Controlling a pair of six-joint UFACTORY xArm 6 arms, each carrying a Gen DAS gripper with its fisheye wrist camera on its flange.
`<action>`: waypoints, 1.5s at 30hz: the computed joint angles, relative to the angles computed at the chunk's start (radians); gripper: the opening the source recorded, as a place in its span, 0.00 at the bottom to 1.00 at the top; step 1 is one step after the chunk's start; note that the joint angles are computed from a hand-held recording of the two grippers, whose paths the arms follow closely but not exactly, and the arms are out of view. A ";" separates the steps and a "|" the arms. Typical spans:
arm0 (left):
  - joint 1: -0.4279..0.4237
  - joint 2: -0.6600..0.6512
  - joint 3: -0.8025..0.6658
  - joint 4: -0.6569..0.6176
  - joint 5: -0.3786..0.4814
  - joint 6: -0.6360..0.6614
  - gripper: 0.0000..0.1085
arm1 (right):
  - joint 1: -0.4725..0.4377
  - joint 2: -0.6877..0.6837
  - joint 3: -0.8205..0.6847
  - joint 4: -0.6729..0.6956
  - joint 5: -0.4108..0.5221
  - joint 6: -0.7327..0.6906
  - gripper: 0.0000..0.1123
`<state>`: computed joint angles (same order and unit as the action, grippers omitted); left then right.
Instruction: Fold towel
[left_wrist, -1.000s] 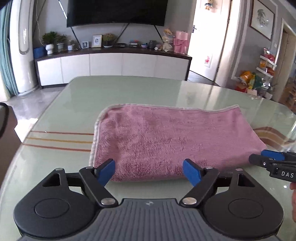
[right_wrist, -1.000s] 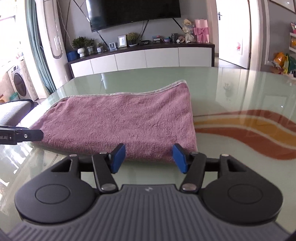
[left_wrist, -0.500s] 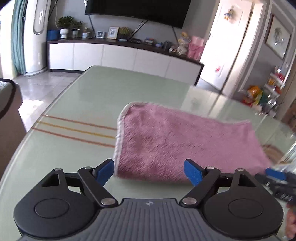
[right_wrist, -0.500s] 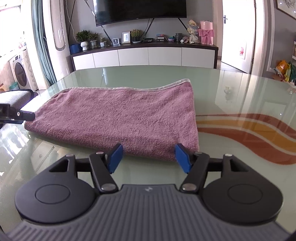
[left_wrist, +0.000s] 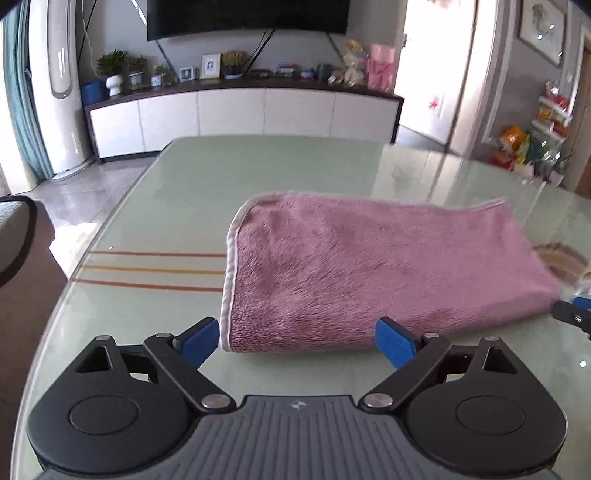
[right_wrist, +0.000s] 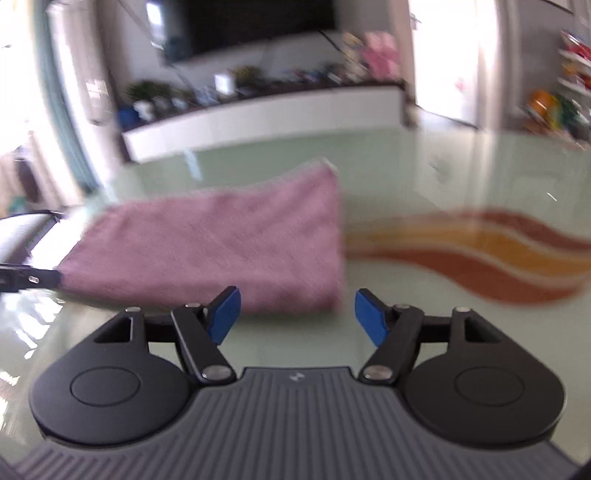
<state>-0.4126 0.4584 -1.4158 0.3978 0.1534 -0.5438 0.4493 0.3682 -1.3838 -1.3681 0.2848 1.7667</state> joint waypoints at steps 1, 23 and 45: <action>-0.003 -0.012 0.007 0.020 0.004 -0.012 0.86 | -0.008 0.015 -0.022 -0.042 -0.036 0.028 0.68; -0.134 -0.303 0.199 0.120 0.242 -0.236 0.94 | 0.155 -0.299 0.236 0.355 0.202 -0.234 0.92; -0.194 -0.409 0.278 0.260 0.343 -0.324 0.94 | 0.217 -0.324 0.239 0.313 0.257 -0.234 0.92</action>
